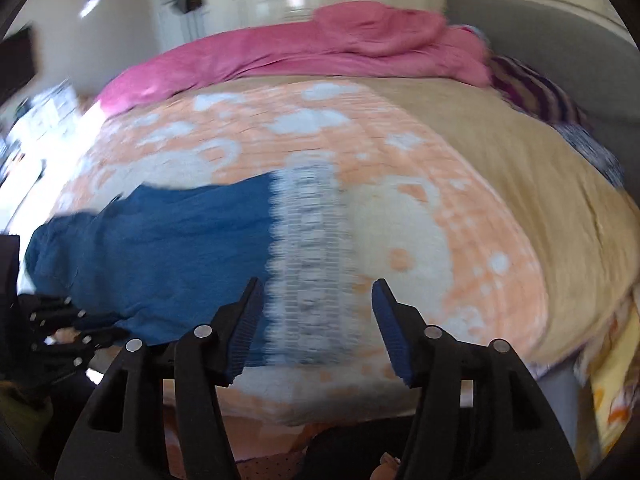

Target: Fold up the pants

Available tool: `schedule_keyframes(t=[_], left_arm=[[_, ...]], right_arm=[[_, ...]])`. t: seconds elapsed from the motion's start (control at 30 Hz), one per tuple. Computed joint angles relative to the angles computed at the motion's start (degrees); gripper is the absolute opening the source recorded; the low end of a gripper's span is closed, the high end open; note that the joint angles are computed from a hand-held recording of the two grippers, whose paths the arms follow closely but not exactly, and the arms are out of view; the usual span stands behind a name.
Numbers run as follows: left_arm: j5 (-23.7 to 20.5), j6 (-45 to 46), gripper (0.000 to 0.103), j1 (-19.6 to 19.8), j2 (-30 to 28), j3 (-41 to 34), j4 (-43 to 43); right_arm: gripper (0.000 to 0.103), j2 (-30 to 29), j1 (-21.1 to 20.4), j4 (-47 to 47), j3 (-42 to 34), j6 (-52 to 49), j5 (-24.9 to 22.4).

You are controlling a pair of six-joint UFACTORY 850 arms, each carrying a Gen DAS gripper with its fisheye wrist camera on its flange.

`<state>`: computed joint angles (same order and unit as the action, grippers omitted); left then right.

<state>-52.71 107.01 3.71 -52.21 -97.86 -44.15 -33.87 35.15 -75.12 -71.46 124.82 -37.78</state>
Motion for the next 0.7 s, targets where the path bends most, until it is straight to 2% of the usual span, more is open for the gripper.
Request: schedule_keyframes(t=[0.07,0.2,0.27,0.37,0.43,0.5,0.57,0.63,0.7], left_arm=[[-0.19,-0.31,0.004,-0.06,-0.18,-0.21,0.77],[-1.24,-1.53,0.004,0.02,-0.65,-1.03,2.49],[-2.35,-1.93,0.004,0.25,-1.13,-1.81,3.27],[-5.97,-6.07,0.008,1.21,-2.55,-5.31,3.46],[-8.58,-7.33,0.013,2.86,-3.26,-8.02,0.9],[-11.87,-9.17,0.029,4.99,-4.75,-11.86,-1.71],[-10.87,-12.28,0.037,6.98,-5.82,-15.08,-4.38],[-7.79,-17.62,0.046,9.03,-7.38,-19.11,-6.55],[-6.61,-27.24,0.056,10.94,-11.27,-26.83,-6.53]], right_arm=[[0.056,-2.64,-0.71,-3.15,-3.27,-4.34,4.05],[0.057,-7.49,-3.65,10.94,-7.46,-16.07,11.35],[0.058,-7.6,-4.46,11.19,-5.55,-13.31,15.23],[0.058,-6.37,-4.11,5.28,-4.08,-8.02,15.31],[0.059,-5.76,-3.42,2.45,-3.38,-5.02,13.86],[0.059,-4.7,-2.23,-5.76,-2.13,1.95,11.97],[0.059,-3.78,-1.53,-13.0,-1.51,5.7,12.32],[0.059,-4.36,-0.62,-14.78,-2.99,2.21,12.21],[0.059,-5.35,-0.1,-15.75,-4.61,-1.84,13.64]])
